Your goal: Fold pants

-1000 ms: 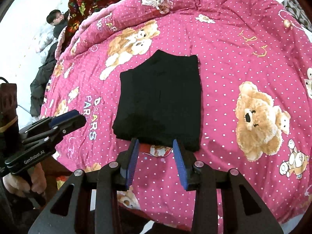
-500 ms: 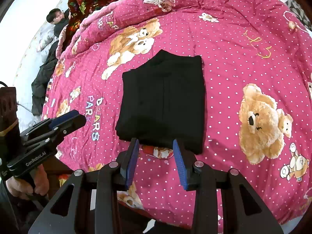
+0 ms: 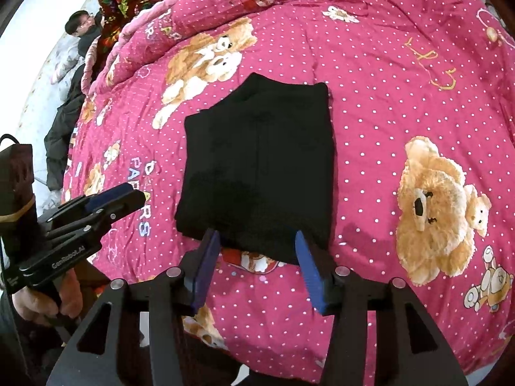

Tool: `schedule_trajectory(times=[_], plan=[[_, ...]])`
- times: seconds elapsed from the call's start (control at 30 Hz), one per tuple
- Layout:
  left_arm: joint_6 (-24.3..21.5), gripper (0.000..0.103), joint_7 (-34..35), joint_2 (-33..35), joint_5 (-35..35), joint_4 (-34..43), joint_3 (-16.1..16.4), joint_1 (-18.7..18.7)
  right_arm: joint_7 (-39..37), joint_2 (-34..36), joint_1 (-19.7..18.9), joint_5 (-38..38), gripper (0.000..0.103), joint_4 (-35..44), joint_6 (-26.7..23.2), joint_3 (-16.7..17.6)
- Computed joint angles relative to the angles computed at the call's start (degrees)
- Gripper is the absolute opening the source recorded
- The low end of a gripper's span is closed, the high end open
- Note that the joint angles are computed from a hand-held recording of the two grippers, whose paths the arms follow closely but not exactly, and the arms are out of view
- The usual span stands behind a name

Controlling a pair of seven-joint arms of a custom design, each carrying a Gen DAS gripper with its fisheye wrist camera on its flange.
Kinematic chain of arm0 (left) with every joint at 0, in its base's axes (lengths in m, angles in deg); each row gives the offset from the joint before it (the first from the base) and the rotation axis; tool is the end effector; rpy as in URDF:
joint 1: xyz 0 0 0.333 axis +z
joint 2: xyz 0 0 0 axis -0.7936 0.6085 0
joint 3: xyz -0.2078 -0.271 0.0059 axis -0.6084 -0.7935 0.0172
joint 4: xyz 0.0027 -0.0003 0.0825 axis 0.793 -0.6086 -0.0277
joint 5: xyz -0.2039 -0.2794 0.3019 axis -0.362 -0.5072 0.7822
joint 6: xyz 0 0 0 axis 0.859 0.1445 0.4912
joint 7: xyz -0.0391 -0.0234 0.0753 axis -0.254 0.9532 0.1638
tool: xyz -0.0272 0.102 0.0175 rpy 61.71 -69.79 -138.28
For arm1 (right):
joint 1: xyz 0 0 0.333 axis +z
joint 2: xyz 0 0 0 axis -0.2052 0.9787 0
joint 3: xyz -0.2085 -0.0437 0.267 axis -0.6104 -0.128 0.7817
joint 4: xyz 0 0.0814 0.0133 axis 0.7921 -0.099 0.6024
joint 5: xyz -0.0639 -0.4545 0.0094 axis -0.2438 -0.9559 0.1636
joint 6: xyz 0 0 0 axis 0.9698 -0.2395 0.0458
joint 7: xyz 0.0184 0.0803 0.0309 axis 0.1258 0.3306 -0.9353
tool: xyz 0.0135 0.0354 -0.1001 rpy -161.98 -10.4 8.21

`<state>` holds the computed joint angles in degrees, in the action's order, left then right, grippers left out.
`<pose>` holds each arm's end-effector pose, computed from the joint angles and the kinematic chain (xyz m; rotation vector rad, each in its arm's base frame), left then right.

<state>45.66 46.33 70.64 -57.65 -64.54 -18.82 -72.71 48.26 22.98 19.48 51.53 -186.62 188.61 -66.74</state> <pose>0.4069 -0.3841 0.6376 -1.9442 2.2408 -0.5727 0.4303 0.3747 0.5880 -2.0096 1.7751 0.1691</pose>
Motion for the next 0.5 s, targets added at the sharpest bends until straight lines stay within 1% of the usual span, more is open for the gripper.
schedule_trajectory(times=[0.3,0.37,0.43,0.5], plan=[[-0.2,0.037,0.75,3.43,0.37,0.61,0.68,0.32,-2.27,3.77,-0.82,1.11,0.05,1.27,0.23,-0.39],[-0.16,0.038,0.82,4.24,0.27,0.69,0.99,0.44,-2.38,4.74,-1.15,0.72,0.05,1.75,0.33,-0.25],[0.38,0.043,1.1,4.8,-0.18,0.48,1.41,0.53,-2.46,5.58,-1.53,0.32,0.05,2.12,0.45,-0.17],[0.81,0.045,1.22,5.34,-0.75,0.3,1.81,0.69,-2.53,6.47,-1.89,0.01,0.05,2.56,0.45,-0.14]])
